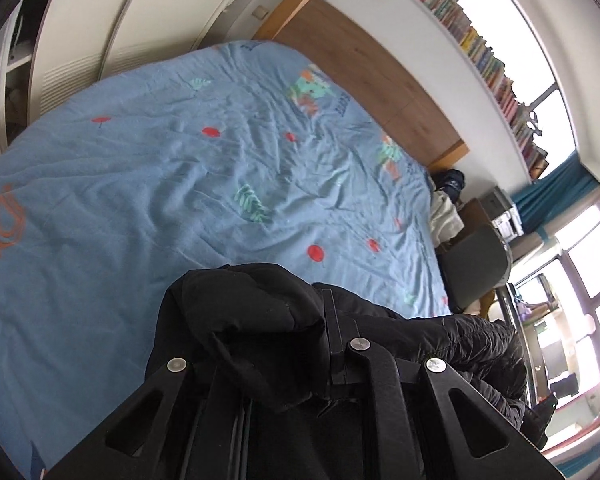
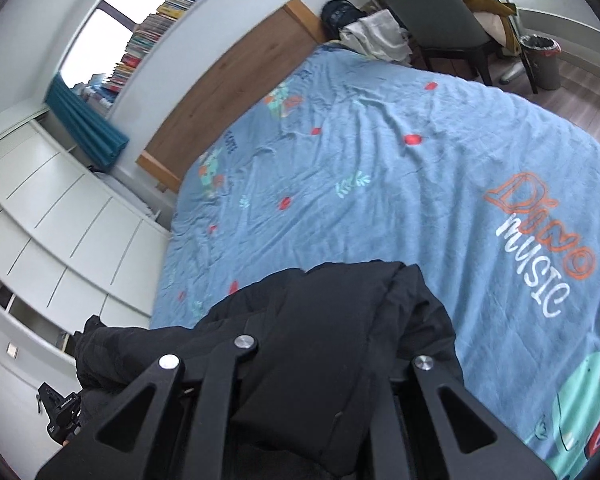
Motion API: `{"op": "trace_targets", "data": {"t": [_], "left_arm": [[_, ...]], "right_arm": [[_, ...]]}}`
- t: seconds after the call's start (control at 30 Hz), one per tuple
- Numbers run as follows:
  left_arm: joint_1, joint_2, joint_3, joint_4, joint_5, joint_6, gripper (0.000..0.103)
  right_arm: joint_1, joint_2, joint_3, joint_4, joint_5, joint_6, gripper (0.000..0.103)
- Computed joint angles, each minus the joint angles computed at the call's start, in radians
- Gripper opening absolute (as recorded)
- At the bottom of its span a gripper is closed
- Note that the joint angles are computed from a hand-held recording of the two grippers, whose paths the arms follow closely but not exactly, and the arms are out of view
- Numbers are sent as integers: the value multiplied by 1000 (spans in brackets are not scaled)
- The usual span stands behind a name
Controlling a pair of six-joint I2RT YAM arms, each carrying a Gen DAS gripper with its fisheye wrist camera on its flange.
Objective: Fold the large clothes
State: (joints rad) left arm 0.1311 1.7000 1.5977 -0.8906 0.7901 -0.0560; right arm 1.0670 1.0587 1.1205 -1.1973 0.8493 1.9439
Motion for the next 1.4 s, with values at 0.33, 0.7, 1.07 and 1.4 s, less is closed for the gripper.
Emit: {"op": "trace_targets", "data": {"t": [0.33,0.7,1.07,1.4], "left_arm": [[-189,277,103,199,-224,-153,16],[-205,376,108,277,-213,-203,21],[-123,293,158,282,-73,-384,65],[-130,95,127,99,-211,-153,67]], "right_arm": [[-543,-37,-320,539,-375,-434,13],[-745,39,-521,935,-586,-532,23],[-726,-160,-449,827,-479,-614,86],[-408,-102,-109,424,-215,-614,87]]}}
